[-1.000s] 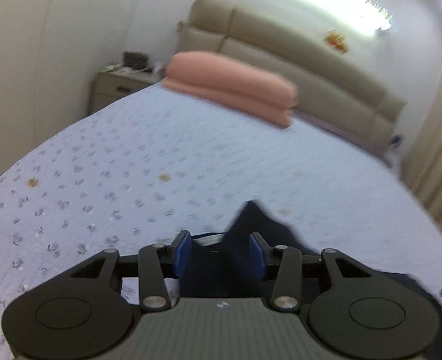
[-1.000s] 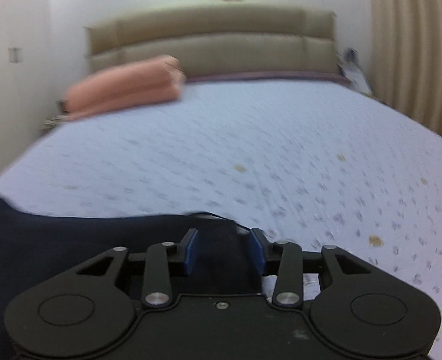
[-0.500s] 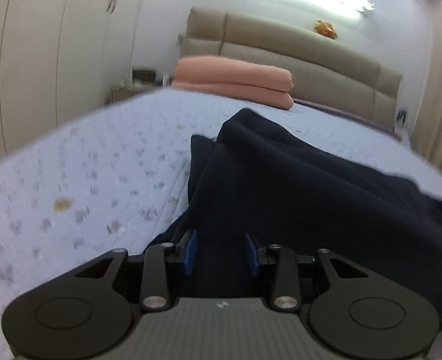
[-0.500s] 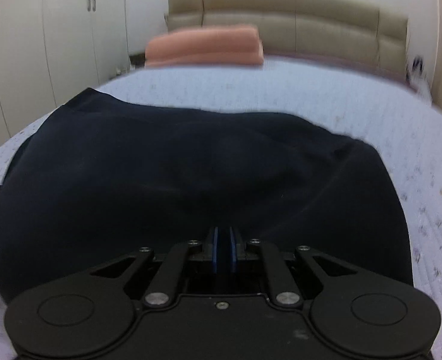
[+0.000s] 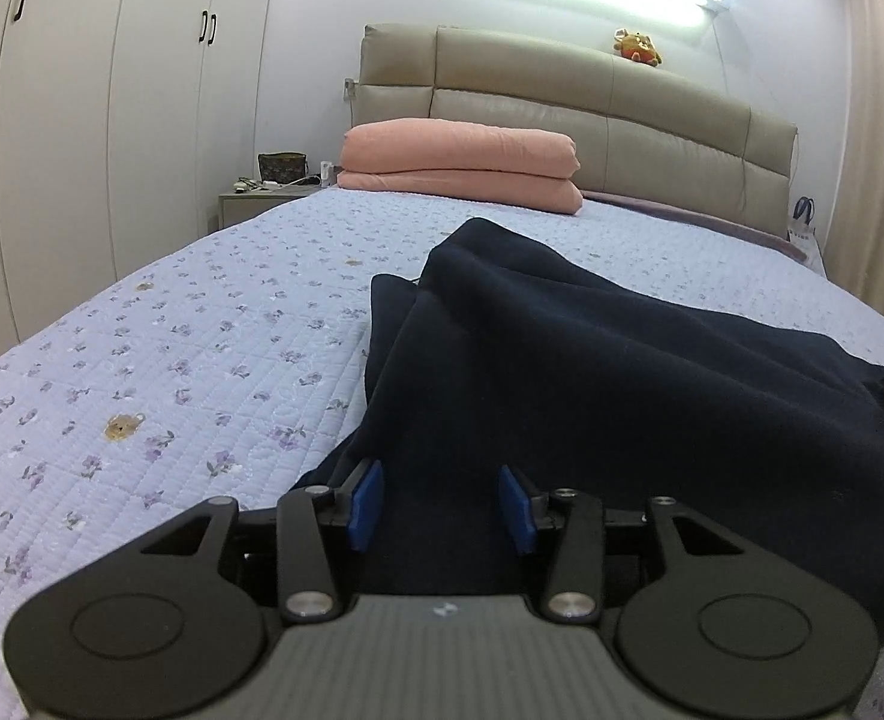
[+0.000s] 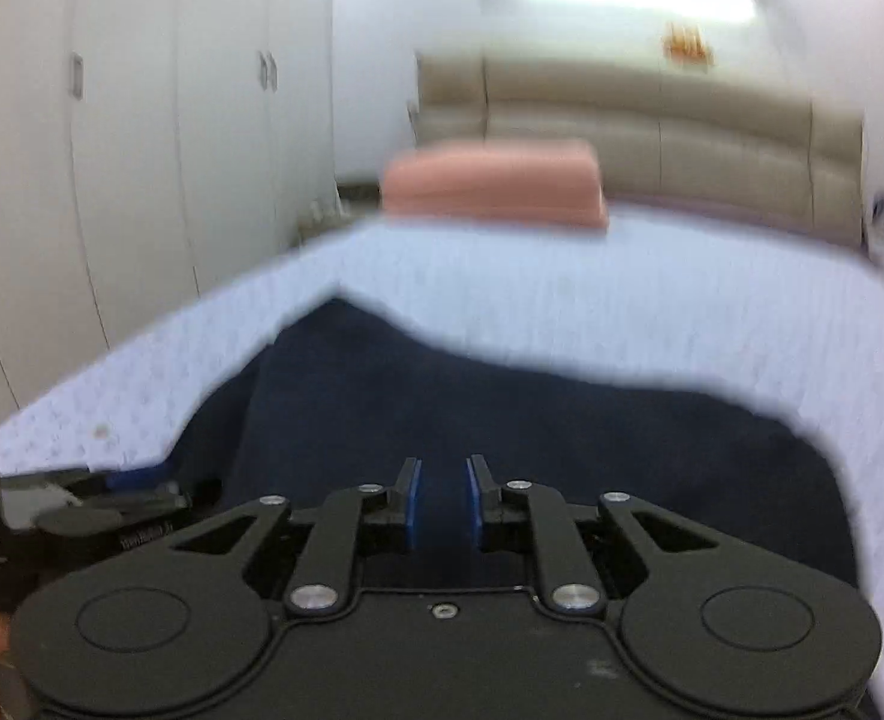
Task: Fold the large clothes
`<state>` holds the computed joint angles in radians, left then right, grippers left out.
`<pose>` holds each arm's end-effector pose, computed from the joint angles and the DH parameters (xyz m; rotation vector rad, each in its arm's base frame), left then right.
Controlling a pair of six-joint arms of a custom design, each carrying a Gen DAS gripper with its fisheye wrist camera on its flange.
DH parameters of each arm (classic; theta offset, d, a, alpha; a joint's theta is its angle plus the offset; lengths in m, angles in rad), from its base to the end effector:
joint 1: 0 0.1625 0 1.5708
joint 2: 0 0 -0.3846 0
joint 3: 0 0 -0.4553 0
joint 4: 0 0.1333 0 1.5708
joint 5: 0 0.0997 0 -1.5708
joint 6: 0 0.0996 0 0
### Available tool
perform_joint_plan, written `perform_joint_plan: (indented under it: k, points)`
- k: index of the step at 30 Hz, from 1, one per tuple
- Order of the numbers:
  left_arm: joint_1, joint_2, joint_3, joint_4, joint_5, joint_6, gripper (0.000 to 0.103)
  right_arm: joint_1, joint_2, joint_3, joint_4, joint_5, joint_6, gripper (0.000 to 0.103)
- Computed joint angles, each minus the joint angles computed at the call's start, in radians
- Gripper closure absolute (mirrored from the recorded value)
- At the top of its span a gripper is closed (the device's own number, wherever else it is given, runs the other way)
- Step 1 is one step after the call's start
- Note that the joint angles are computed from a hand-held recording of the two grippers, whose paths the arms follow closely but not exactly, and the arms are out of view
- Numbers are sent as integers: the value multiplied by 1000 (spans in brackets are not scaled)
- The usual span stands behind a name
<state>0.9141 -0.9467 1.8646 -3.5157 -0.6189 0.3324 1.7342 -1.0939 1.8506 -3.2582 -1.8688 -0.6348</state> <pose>-0.1979 -0.6080 0.1684 0.4444 2.0685 -1.2998 0.2074 -0.6180 0.2147 0.7749 -2.3084 1.1004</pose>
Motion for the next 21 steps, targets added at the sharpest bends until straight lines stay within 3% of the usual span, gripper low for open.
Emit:
perform_joint_plan:
  k: [2, 7, 9, 11, 15, 17, 21]
  points:
    - [-8, -26, 15, 48, 9, -46, 56, -10, 56, -47, 92, -70, 75, 87]
    - [-67, -165, 155, 112, 58, -218, 54, -11, 88, -53, 46, -85, 96, 87]
    - [-94, -229, 224, 135, 92, -301, 49, -15, 84, -36, 19, -79, 64, 87]
    - [-109, -295, 280, 203, 113, -427, 34, -15, 83, -21, -11, -78, 48, 87]
    - [-92, -432, 359, 369, -9, -670, 29, -6, 81, -26, -15, -82, 100, 86]
    - [-75, -443, 367, 363, -71, -691, 27, -4, 72, -11, -31, -90, 92, 86]
    - [-40, -375, 329, 232, -104, -669, 26, -2, 52, 11, -31, -94, 88, 86]
